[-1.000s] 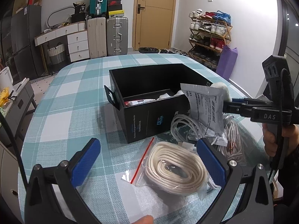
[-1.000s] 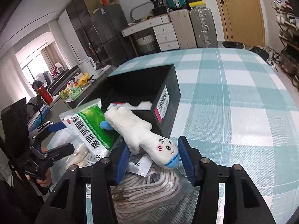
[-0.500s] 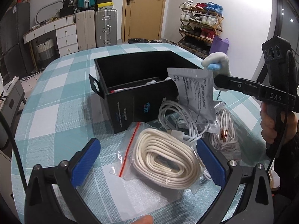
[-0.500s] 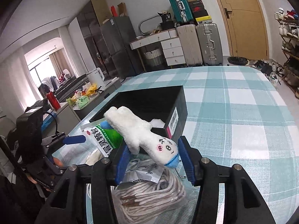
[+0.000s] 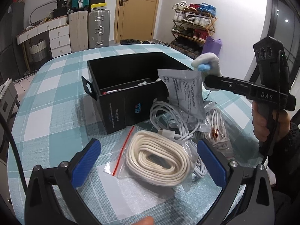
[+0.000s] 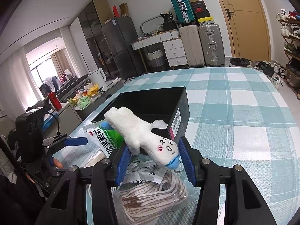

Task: Organize soft objects
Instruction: 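Grasp the bagged white rope coil with left gripper while right gripper holds the doll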

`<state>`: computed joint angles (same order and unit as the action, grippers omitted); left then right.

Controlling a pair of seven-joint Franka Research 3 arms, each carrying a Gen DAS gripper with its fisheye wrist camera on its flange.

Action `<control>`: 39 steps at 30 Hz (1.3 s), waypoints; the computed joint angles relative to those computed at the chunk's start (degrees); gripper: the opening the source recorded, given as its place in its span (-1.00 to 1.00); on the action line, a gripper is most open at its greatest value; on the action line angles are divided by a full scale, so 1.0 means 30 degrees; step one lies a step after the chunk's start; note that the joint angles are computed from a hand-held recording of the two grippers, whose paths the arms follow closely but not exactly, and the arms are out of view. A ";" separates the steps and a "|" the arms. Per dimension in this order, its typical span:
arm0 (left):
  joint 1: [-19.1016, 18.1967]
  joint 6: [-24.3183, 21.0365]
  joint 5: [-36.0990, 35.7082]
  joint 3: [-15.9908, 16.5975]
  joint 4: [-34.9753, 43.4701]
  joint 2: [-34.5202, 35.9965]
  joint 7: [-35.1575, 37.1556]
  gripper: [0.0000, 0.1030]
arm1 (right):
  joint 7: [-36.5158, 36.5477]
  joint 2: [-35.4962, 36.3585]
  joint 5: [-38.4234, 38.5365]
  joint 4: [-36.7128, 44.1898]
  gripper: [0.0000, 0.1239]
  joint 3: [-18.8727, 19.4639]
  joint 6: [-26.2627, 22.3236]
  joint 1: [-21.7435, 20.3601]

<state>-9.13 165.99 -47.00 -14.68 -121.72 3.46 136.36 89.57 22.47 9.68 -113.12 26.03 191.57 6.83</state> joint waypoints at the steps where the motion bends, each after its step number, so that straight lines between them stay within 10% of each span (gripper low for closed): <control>1: -0.0038 -0.0014 0.0470 0.0053 0.0010 0.0061 -0.0390 1.00 | 0.0003 0.0002 -0.0002 0.0011 -0.17 -0.0035 -0.0016 0.0031; 39: 0.0747 -0.2007 0.7798 0.0240 0.0518 0.0922 -0.7952 1.00 | -0.0191 0.0019 0.0184 0.0138 -0.16 -0.0005 -0.0095 0.0201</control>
<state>-6.89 159.97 -23.60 -13.96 -120.16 6.23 112.50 89.00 22.53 10.23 -112.70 26.01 191.28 7.43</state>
